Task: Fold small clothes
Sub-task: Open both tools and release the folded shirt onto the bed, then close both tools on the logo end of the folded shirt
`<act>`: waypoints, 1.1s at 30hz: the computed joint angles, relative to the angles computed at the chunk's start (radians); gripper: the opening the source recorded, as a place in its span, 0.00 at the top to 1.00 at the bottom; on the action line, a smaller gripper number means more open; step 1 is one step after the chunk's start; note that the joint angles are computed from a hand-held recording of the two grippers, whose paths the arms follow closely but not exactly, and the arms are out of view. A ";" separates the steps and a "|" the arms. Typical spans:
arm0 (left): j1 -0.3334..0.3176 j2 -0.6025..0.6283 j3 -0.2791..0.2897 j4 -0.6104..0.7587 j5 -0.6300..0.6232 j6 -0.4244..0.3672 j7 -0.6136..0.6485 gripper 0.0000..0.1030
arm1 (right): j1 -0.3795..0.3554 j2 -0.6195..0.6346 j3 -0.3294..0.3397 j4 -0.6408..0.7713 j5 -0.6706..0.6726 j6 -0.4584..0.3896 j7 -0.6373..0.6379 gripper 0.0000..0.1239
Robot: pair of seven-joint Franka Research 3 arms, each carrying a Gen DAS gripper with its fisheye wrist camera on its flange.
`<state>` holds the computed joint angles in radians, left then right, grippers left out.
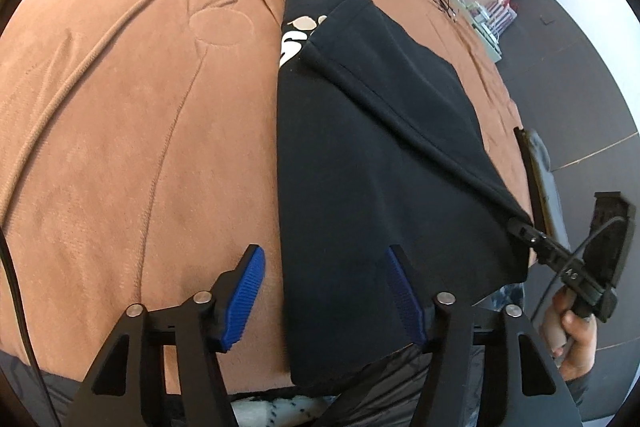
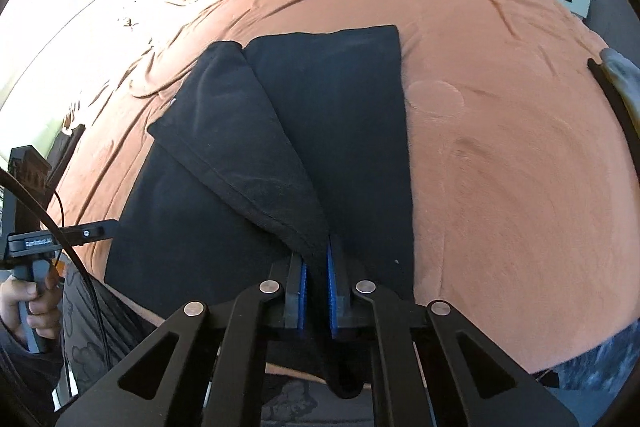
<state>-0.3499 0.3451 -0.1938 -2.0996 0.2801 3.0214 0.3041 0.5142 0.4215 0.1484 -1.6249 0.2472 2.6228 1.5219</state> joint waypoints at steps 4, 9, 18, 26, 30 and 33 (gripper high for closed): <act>-0.003 0.012 -0.005 0.013 -0.001 -0.004 0.006 0.53 | 0.013 -0.016 -0.030 -0.035 -0.034 0.018 0.047 0.97; -0.006 0.017 -0.002 0.008 -0.005 0.003 0.004 0.60 | 0.026 -0.014 -0.053 -0.046 -0.102 0.003 0.130 0.98; 0.012 -0.004 0.015 -0.034 -0.021 0.065 0.008 0.60 | 0.108 -0.053 -0.097 -0.025 -0.365 -0.029 0.249 0.42; 0.033 -0.004 0.017 -0.052 -0.032 0.117 0.021 0.60 | 0.134 0.044 -0.057 0.123 -0.393 -0.077 0.174 0.35; 0.040 -0.017 0.024 -0.076 -0.036 0.144 0.025 0.60 | 0.160 0.153 -0.058 0.281 -0.376 -0.155 0.128 0.35; 0.073 -0.016 -0.002 -0.080 -0.049 0.151 0.047 0.60 | 0.174 0.243 -0.061 0.418 -0.354 -0.222 0.085 0.35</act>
